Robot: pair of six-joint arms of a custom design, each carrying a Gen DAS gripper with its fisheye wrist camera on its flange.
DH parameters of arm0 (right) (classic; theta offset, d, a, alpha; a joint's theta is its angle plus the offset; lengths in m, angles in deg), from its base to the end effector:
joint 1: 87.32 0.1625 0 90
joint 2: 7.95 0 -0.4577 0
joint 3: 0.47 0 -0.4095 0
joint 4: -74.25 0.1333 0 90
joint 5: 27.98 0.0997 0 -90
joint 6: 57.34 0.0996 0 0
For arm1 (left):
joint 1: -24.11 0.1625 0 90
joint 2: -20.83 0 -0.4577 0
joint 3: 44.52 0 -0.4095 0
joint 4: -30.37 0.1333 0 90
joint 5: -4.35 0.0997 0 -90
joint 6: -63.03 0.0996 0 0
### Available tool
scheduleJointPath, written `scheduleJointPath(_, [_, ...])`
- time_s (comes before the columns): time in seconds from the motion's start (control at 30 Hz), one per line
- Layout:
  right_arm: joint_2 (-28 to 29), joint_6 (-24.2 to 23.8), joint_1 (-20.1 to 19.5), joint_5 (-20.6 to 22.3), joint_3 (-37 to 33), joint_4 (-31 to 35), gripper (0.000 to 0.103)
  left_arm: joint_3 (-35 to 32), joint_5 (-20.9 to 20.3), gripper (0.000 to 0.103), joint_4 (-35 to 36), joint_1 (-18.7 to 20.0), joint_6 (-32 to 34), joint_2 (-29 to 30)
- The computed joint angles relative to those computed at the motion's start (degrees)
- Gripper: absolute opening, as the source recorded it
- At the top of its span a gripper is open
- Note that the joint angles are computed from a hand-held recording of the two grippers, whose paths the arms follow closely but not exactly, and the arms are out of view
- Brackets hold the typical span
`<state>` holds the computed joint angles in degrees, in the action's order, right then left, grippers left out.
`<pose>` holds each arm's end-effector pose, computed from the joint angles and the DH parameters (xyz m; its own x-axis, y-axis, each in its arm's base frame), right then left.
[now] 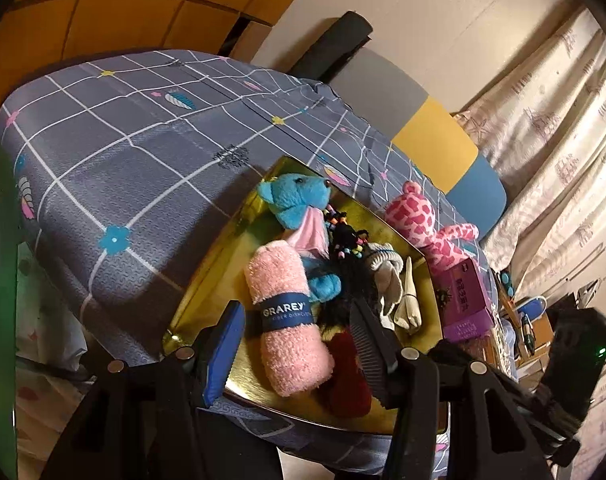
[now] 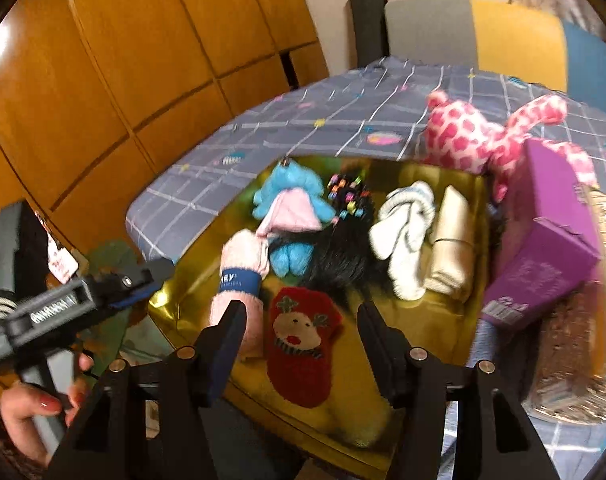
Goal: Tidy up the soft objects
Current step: 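Move both tools back over the table toward the sponge and packet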
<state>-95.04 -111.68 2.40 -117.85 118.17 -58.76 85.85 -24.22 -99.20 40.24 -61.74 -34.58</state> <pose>0.1311 -0.4904 0.3275 -0.5869 -0.7937 0.1601 -0.8097 0.5749 -0.1176 -0.3419 -0.3287 0.0473 -0.8462 -0.5286 -0.0674 -0.1544 0.3643 -0.9184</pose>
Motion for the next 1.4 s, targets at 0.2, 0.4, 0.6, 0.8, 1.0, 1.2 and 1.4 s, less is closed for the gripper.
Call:
scheduleJointPath(0.2, [-2.9, 0.6, -2.2, 4.9, -1.0, -1.5, 0.059, -1.2, 0.5, 0.055, -8.4, 0.9, 9.1, 2.8])
scheduleJointPath(0.4, [-5.3, 3.0, -6.0, 9.7, -2.7, -5.8, 0.059, -3.5, 0.5, 0.055, -24.9, 2.2, 27.9, 7.9])
scheduleJointPath(0.6, [-6.0, 8.1, -11.4, 12.4, -5.5, -12.3, 0.06, -8.1, -2.3, 0.055, -37.5, 3.7, 46.3, 12.5])
scheduleJointPath(0.8, [-3.6, 17.1, -16.0, 8.5, -10.7, -17.0, 0.061, -15.5, -7.9, 0.055, -44.8, 5.9, 63.2, 17.4])
scheduleJointPath(1.0, [0.3, 23.0, -19.8, 3.1, -16.5, -17.7, 0.071, -22.8, -12.6, 0.055, -45.0, 7.4, 72.8, 21.5])
scheduleJointPath(1.2, [7.1, 23.3, -20.3, 1.6, -25.8, -17.0, 0.087, -28.5, -15.3, 0.055, -42.9, 8.2, 78.2, 24.0])
scheduleJointPath(1.4, [18.0, 28.2, -17.9, -5.6, -38.8, -17.7, 0.091, -32.3, -16.1, 0.055, -40.5, 8.5, 80.1, 25.5])
